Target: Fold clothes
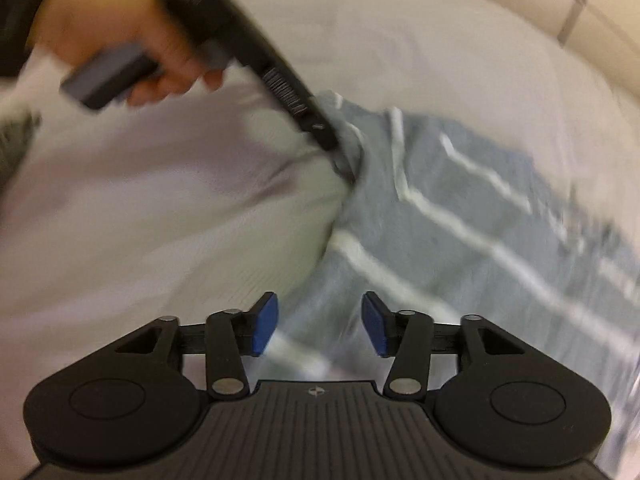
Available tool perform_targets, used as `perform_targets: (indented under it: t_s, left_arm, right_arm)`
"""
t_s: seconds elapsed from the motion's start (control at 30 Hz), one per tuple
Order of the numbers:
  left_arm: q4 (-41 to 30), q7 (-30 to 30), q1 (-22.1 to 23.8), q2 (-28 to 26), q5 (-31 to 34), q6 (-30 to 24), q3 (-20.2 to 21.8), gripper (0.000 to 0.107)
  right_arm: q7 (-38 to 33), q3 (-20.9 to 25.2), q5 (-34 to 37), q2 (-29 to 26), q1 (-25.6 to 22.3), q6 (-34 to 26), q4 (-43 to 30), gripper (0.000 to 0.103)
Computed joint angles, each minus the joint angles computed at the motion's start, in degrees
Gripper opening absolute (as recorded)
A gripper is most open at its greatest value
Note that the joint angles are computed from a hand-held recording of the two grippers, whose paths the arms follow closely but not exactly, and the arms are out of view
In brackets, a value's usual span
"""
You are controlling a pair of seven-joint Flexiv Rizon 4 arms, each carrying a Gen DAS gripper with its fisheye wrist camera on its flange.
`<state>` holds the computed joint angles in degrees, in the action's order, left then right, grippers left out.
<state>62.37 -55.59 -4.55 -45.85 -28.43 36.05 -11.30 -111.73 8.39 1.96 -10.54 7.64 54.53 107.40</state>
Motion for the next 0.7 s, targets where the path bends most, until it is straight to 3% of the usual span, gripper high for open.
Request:
perform_targets:
  t_s: [0.03,0.07,0.1,0.23,0.37,0.47,0.53,0.6,0.7]
  left_arm:
    - [-1.15,-1.47,0.71,-0.79,-1.55,-1.69,-0.64,0.042]
    - [-3.11,-3.34,1.14,-1.82,-2.39,-4.37,-0.85,0.013]
    - [-5.20,-5.23,1.47,-2.88,-2.98,-6.97,-0.94,0.003]
    - [-11.66,-6.94,1.43,-4.39,-0.60,-12.71,0.36,0.002]
    - [-16.61,-8.41,2.45,-5.99,-1.17,-16.80,0.03,0.002]
    - [-17.39,-8.90,2.46,-6.42,-1.16,-15.68,0.21,0.002]
    - [-15.63,-9.59,2.45,-5.68,-1.02,-13.10,0.62,0.002]
    - [-13.23,-10.17,2.58,-4.54,-0.63,-10.50,1.13,0.002]
    - [-9.49,-11.01,3.06,-2.69,-0.05,-7.45,1.81,0.003]
  right_arm:
    - [-0.12,-0.26,-2.18,-0.67,0.60,2.27,0.70,0.065]
    - [-0.66,-0.34,-3.52,-1.48,0.95,3.65,0.81,0.065]
    - [-1.15,-0.42,-4.91,-2.30,1.27,5.02,0.91,0.065]
    - [-1.26,-1.36,-10.23,-5.48,2.35,9.18,0.63,0.065]
    - [6.40,-6.26,-21.69,-7.85,4.76,14.17,1.82,0.067]
    - [7.58,-7.66,-27.80,-9.39,4.77,17.38,2.63,0.071]
    - [6.93,-7.18,-28.83,-10.17,3.99,19.97,3.00,0.069]
    - [7.56,-5.41,-25.49,-10.47,2.22,23.94,2.55,0.062]
    - [8.77,-2.94,-20.02,-9.86,-0.19,29.09,2.18,0.061]
